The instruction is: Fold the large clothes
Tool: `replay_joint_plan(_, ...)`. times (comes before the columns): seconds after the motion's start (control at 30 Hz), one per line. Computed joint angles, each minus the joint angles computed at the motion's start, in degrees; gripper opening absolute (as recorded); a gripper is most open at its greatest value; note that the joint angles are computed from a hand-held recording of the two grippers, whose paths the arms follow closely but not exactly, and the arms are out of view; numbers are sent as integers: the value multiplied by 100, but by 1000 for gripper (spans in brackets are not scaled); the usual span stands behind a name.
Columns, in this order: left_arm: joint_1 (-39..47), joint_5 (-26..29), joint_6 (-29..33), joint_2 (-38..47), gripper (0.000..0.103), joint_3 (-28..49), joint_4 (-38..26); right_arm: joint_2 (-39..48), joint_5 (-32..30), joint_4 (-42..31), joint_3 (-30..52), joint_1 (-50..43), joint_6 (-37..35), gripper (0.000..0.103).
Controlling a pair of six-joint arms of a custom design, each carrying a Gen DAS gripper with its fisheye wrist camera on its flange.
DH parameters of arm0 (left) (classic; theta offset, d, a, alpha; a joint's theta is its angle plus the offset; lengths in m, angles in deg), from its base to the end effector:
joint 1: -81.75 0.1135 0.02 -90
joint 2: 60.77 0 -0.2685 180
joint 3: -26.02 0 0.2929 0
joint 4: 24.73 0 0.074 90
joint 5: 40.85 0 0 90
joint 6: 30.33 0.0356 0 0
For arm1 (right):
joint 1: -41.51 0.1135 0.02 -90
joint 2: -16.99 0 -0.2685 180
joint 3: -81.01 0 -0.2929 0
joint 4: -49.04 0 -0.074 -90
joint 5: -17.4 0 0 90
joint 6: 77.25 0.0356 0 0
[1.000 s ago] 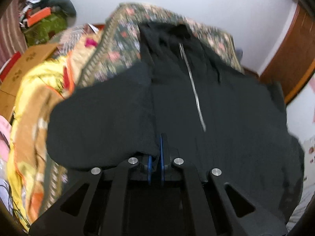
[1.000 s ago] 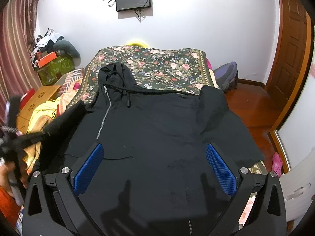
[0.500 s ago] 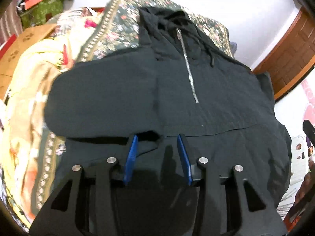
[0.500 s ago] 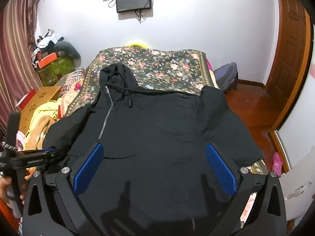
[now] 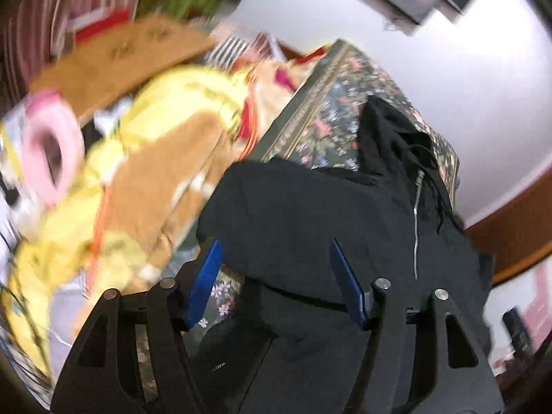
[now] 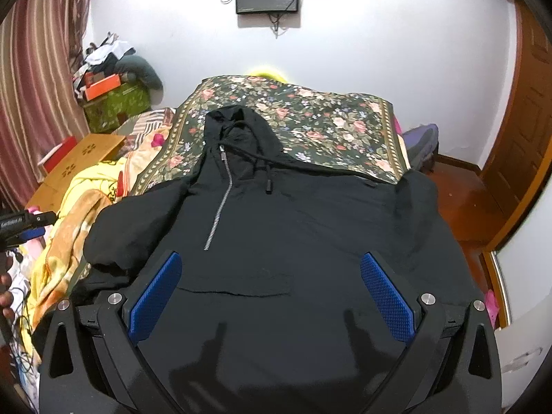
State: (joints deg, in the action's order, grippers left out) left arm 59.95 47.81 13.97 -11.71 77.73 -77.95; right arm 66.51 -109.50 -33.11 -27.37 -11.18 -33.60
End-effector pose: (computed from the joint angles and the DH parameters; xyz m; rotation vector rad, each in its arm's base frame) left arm 0.1918 -0.0758 0.2452 -0.5312 2.4588 -0.4764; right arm 0.1190 -0.1209 0.3391 -0.0787 2.3352 0.0306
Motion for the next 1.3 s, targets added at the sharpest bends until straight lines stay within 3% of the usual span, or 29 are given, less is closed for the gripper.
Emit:
replay_joint_plan(0.2, 950, 1902, -247, 642, 63, -768, 1134, -122, 343, 281, -147, 444, 332, 103)
replay_joint_plan(0.37, 1264, 2977, -1043, 1701, 62, -1213, 2603, -176, 612, 422, -253, 638, 386, 103)
replay_joint_plan(0.43, 1276, 3018, -1285, 1994, 52, -1263, 2906, -191, 709, 481, -284, 694, 395, 103)
replay_joint_plan(0.5, 1191, 2713, -1351, 2156, 36, -1171, 2932, -200, 753, 504, -294, 683, 360, 103)
replay_joint_plan(0.53, 1114, 2487, -1325, 2138, 34, -1089, 2812, -199, 774, 519, -298, 680, 348, 103)
replay_joint_plan(0.67, 427, 805, -729, 1905, 12, -409, 1781, -132, 742, 523, -272, 522, 226, 103)
replay_joint_plan(0.77, -176, -333, -298, 1683, 6, 129, 1196, -11, 595, 465, -187, 294, 107, 103)
replay_joint_plan(0.87, -673, -985, 78, 1508, 5, 770, 867, 105, 400, 400, -79, 3, -29, 103)
replay_joint_plan(1.1, -1894, -1655, 872, 1846, 5, 2463, 839, 504, -179, 190, 288, -847, -421, 103)
replay_joint_plan(1.3, -2799, -1554, 1324, 3080, 4, 3909, 973, 1125, -458, 40, 736, -1515, -661, 103)
